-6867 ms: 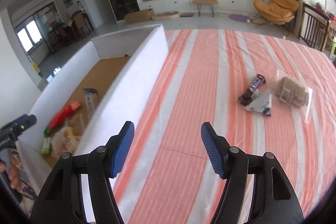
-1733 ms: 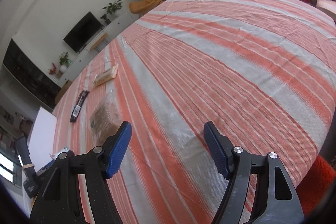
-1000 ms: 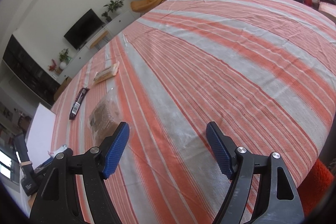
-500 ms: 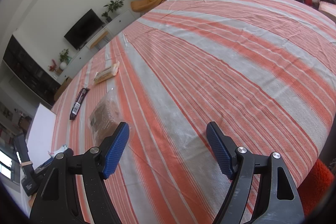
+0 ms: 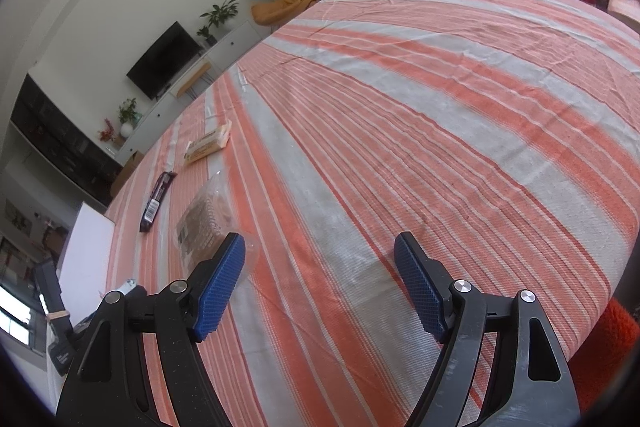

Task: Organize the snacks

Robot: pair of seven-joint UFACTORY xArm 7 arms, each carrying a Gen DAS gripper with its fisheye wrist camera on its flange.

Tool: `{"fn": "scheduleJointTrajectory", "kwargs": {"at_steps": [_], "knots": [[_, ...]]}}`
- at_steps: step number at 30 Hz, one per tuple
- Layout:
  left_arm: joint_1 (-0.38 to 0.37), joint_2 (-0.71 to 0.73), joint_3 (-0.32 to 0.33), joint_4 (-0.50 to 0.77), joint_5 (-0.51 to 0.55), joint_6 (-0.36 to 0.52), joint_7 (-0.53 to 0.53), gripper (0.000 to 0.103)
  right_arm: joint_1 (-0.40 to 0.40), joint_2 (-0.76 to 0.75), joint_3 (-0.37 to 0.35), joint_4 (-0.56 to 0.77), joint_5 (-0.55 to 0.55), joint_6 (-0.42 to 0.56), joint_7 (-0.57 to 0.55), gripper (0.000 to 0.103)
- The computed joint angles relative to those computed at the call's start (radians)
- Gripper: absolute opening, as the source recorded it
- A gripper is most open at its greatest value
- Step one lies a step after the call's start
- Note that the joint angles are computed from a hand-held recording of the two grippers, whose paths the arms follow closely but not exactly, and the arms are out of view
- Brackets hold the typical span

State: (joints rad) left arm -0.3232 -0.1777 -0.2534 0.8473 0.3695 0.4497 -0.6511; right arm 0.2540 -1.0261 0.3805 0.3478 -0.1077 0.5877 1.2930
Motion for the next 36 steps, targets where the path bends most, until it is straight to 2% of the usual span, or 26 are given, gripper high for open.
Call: {"fn": "scheduleJointTrajectory", "kwargs": {"at_steps": [12, 16, 18, 21, 25, 29, 32, 34, 36], "knots": [[0.000, 0.000, 0.001, 0.000, 0.000, 0.000, 0.001, 0.103, -0.005, 0.029, 0.004, 0.019, -0.012, 0.014, -0.015, 0.083], [-0.001, 0.000, 0.002, -0.001, -0.003, -0.002, 0.003, 0.103, -0.010, 0.055, 0.012, 0.046, -0.024, 0.048, -0.025, 0.083], [-0.006, -0.002, 0.009, -0.003, -0.023, -0.006, 0.025, 0.103, -0.005, 0.066, -0.004, 0.054, -0.021, 0.053, -0.037, 0.084], [-0.024, -0.009, 0.033, -0.013, -0.100, -0.020, 0.109, 0.103, 0.009, 0.082, -0.073, 0.074, 0.005, 0.065, -0.088, 0.084], [-0.031, -0.031, 0.043, -0.040, -0.178, -0.047, 0.171, 0.103, 0.010, 0.168, -0.140, 0.169, -0.002, 0.072, -0.254, 0.084], [-0.031, -0.065, 0.026, -0.064, -0.182, -0.013, 0.203, 0.103, 0.092, 0.357, -0.207, 0.332, 0.042, 0.115, -0.540, 0.084], [-0.040, -0.113, 0.032, -0.106, -0.218, -0.009, 0.233, 0.103, 0.112, 0.493, -0.195, 0.451, 0.060, 0.192, -0.702, 0.083], [-0.040, -0.138, 0.037, -0.125, -0.247, -0.004, 0.241, 0.103, 0.091, 0.562, -0.162, 0.506, 0.042, 0.228, -0.729, 0.083], [-0.029, -0.142, 0.033, -0.121, -0.260, 0.005, 0.230, 0.103, 0.095, 0.622, -0.159, 0.544, 0.066, 0.235, -0.757, 0.083]]}}
